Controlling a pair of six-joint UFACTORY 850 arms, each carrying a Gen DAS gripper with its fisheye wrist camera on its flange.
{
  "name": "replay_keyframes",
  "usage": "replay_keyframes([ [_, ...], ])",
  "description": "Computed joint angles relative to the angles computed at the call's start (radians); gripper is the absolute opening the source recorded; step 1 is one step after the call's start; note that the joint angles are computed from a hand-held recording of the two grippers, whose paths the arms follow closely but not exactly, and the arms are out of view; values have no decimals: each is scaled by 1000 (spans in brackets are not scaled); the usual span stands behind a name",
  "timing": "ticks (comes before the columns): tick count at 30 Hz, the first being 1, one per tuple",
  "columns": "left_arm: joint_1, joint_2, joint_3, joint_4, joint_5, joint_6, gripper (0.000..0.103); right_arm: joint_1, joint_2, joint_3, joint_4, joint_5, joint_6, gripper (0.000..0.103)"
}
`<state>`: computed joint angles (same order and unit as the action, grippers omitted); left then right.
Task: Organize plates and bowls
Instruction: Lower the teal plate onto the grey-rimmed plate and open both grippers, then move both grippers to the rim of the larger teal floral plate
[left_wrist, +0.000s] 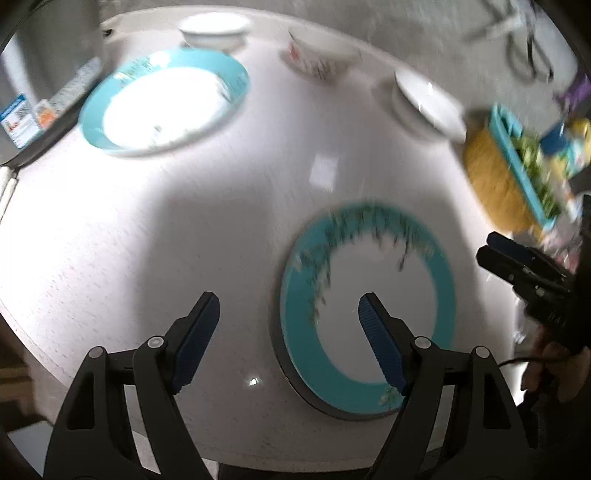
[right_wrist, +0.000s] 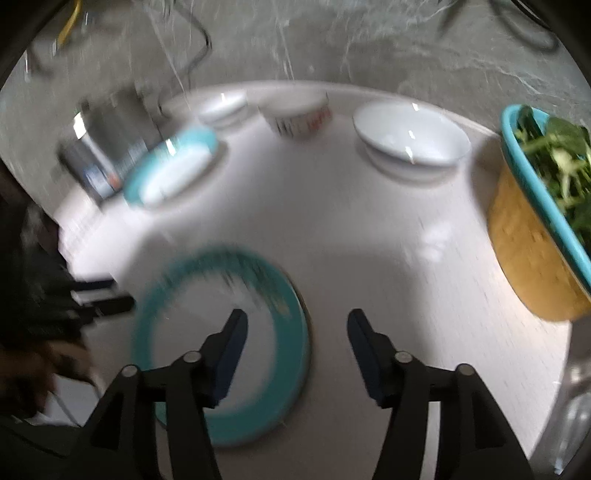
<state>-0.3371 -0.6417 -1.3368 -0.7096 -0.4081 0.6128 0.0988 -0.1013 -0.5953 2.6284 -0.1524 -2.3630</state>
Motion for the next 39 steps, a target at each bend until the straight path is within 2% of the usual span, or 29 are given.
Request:
replay_keyframes([
  [1,19,-2,-11,-34,4,23,77,-17,-6,-12,-96,-44,105,77],
  [3,62,-25,-54,-71,-1,32,79,-59,-36,-57,-279,-171,314,85],
  [5,104,-65,-124,-19,-5,-45,79,-90,-88,-137,-470,-264,523,85],
  [6,128,-89,-164,-26,1,-52,79,-95,-120,-187,-560,-285,628,85],
  [8,155,-128,-225,7,12,-97,79,-80,-198,-293,-649,-291,755,85],
  [11,195,-217,-356,58,-43,-177,79,-41,-333,-458,-782,-280,941,85],
  [12,203,-238,-386,73,-57,-200,79,-34,-371,-504,-836,-290,1004,83],
  [13,211,-264,-424,85,-77,-223,79,-29,-417,-558,-901,-306,1080,78],
  [15,224,-308,-483,87,-113,-240,79,-12,-501,-657,-1022,-294,1215,72],
  [20,247,-377,-564,72,-158,-241,79,0,-662,-856,-1265,-264,1508,72],
  [28,254,-484,-732,99,-220,-301,78,1,-801,-1061,-1581,-319,1794,71],
  [33,244,-526,-795,119,-245,-352,77,-2,-865,-1154,-1642,-371,1836,70],
  [38,244,-559,-840,99,-282,-368,63,4,-928,-1252,-1686,-429,1848,63],
  [39,246,-563,-845,84,-287,-357,55,4,-936,-1267,-1699,-441,1856,57],
])
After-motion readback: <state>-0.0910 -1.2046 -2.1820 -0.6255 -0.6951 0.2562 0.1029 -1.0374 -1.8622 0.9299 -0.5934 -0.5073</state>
